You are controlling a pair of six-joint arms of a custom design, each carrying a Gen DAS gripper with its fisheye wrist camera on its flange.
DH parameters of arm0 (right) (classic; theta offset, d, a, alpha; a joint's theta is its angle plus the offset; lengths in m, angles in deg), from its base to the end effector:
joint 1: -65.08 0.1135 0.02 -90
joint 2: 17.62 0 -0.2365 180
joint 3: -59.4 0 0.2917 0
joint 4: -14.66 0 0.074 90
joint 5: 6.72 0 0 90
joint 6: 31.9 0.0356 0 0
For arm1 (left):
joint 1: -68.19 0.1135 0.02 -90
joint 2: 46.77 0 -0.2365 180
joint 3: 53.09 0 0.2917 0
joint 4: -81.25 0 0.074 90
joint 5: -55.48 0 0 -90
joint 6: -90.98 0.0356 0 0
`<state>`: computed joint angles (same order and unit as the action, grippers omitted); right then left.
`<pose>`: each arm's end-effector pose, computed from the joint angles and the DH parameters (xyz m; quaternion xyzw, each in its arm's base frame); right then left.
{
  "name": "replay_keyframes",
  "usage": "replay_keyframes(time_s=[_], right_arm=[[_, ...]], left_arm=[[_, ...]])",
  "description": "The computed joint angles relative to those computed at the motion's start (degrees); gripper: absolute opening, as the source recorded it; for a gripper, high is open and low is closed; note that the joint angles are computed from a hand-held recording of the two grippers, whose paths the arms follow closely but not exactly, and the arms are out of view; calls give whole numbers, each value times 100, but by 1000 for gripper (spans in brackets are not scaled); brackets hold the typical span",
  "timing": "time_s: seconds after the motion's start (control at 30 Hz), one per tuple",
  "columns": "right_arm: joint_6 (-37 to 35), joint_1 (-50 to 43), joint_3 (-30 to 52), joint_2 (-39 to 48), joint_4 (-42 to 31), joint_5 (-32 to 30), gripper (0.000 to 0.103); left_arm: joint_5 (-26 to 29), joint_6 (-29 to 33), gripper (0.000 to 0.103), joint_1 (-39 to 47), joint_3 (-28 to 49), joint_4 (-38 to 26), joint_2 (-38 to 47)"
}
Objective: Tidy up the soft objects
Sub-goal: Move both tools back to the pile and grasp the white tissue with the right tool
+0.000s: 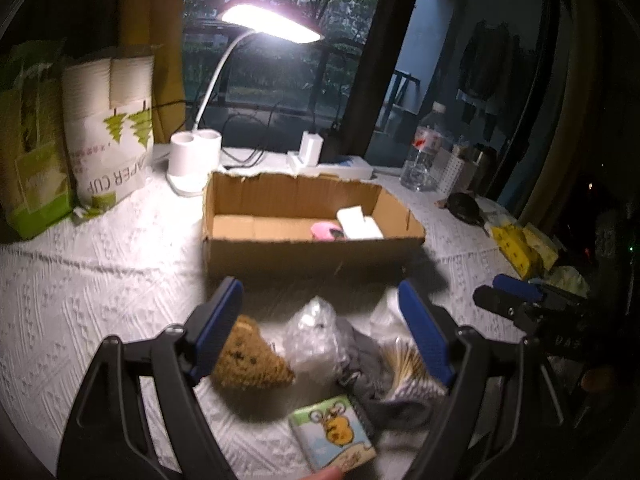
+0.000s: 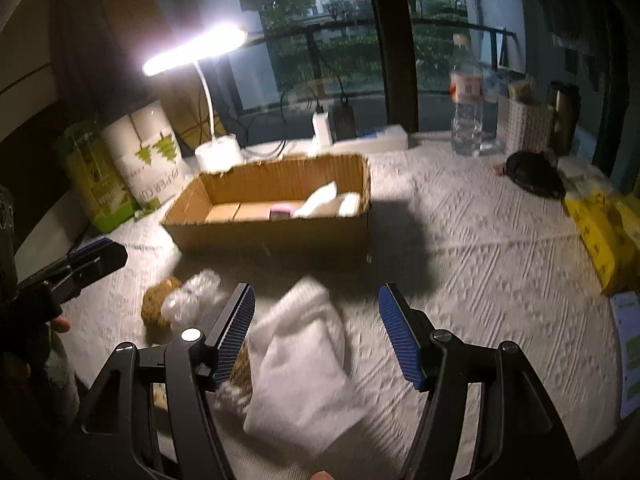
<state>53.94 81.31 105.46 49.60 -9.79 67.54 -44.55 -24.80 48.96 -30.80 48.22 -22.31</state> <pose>0.2625 0.0865 0.1489 -0.2132 0.8935 0.1654 0.3588 0.1770 -0.0552 0.1375 -0.0907 0.8807 -0.1038 0.4532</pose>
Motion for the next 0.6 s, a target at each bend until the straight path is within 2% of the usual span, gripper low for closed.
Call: replay_keyframes(time_s=[0.37, 0.53, 0.6], right_arm=[[194, 349, -166, 574, 170, 231, 68], [259, 268, -124, 946, 254, 91, 68], [208, 219, -146, 1007, 290, 9, 62]], left_arm=[[87, -345, 81, -173, -675, -672, -860], [29, -587, 81, -493, -700, -448, -324], [-23, -668, 81, -665, -677, -308, -48]])
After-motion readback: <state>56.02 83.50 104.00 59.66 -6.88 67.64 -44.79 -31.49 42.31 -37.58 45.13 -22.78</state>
